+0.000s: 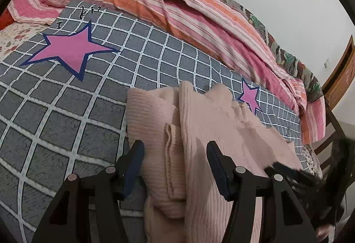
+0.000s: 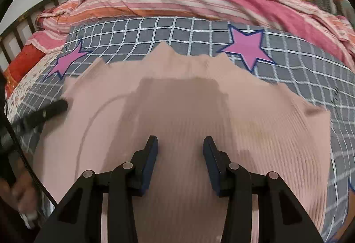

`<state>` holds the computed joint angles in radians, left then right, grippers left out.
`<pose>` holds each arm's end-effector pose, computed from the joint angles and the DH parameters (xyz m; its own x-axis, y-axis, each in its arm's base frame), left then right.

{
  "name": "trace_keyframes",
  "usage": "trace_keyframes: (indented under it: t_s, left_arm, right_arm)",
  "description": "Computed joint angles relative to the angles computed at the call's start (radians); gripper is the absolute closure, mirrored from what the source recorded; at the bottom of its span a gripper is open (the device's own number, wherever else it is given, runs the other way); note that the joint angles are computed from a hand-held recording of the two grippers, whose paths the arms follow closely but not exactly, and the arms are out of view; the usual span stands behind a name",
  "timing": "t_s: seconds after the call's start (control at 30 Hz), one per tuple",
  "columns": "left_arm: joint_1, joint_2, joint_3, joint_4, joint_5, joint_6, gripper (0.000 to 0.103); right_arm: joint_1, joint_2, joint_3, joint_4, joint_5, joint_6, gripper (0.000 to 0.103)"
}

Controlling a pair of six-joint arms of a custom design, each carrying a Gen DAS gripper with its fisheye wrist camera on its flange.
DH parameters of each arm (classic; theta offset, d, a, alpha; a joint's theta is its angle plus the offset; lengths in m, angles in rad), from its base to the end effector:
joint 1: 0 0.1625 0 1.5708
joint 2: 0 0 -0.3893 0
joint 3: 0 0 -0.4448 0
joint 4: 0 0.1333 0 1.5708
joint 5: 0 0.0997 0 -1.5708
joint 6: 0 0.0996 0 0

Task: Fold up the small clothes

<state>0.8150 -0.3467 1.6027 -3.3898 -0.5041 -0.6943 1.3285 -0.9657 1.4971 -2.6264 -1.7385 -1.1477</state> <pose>-0.2605 -0.5980 -0.1156 -0.8876 -0.4005 -0.2275 0.0157 0.4673 -0.8840 -0.0644 -0.7467 0.2222 -0.5742 -0.6359 0.5157 -0.7692 0.6347 -0.0737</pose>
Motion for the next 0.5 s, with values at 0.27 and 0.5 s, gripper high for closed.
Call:
trace_keyframes:
  t_s: [0.27, 0.5]
  left_arm:
    - [-0.038, -0.012, 0.074, -0.014, -0.04, -0.06, 0.046]
    - [-0.109, 0.026, 0.121, -0.068, 0.009, -0.109, 0.045]
  right_arm:
    - [-0.057, -0.128, 0.154, -0.057, 0.067, -0.089, 0.06]
    - [-0.127, -0.222, 0.182, 0.1, 0.206, -0.171, 0.06]
